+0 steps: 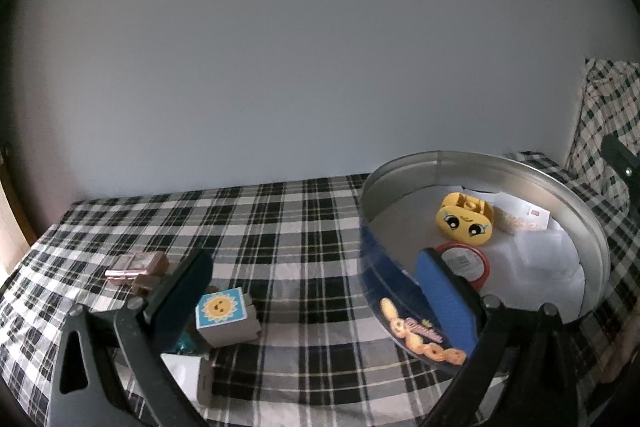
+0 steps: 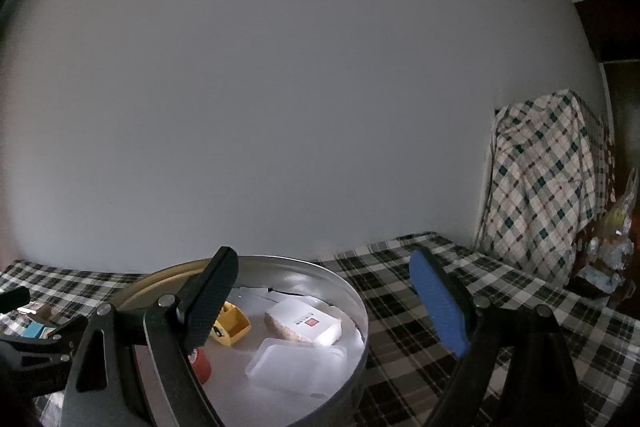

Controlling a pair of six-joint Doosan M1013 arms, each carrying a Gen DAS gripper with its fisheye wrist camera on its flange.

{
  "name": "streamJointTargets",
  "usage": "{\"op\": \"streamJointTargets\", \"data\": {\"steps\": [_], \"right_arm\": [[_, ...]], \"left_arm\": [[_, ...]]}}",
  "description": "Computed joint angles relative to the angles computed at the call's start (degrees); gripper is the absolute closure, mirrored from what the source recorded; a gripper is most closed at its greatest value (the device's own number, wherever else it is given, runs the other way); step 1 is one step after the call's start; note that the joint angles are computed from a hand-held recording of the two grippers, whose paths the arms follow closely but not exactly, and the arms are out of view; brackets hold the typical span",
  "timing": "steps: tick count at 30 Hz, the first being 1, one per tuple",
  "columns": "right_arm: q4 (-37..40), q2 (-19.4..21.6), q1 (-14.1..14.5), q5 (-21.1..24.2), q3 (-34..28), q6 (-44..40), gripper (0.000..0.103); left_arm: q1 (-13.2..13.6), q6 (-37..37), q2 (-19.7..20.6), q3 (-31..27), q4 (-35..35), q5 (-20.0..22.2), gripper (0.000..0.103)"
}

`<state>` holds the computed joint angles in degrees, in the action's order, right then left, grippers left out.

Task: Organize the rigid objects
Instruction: 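Lower the patterned box into the tin and open the right tool, then grasp the yellow cube with the left tool while the right tool grasps the white rounded box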

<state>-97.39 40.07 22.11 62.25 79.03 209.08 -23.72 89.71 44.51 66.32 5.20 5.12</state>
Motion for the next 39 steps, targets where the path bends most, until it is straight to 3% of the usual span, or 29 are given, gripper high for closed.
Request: {"op": "streamJointTargets", "data": {"steps": [5, 11, 20, 29, 35, 39], "right_arm": [[-1.66, 0.30, 0.96, 0.93, -0.17, -0.85, 0.014], [-1.97, 0.84, 2.10, -0.17, -1.20, -2.79, 0.014], [-0.63, 2.12, 2.98, -4.69, -3.92, -5.12, 0.014], [1.84, 4.17, 3.76, -12.76, -8.27, -10.63, 0.014], [8.03, 5.69, 4.07, -19.71, -11.88, -17.62, 0.014], [16.33, 6.83, 4.00, -23.62, -14.84, -24.71, 0.014]], "left_arm": [[0.60, -3.80, -0.21, 0.30, 3.50, -0.10, 0.001], [1.49, 3.14, -0.33, 0.25, -3.39, 0.76, 0.001], [3.29, 2.10, 0.12, -0.60, -3.20, 2.48, 0.001], [5.53, -7.36, 0.98, -2.61, 4.68, 7.02, 0.001], [7.64, -0.32, 2.13, -5.22, -2.31, 12.62, 0.001], [8.84, 4.90, 2.71, -6.54, -6.50, 15.65, 0.001]]}}
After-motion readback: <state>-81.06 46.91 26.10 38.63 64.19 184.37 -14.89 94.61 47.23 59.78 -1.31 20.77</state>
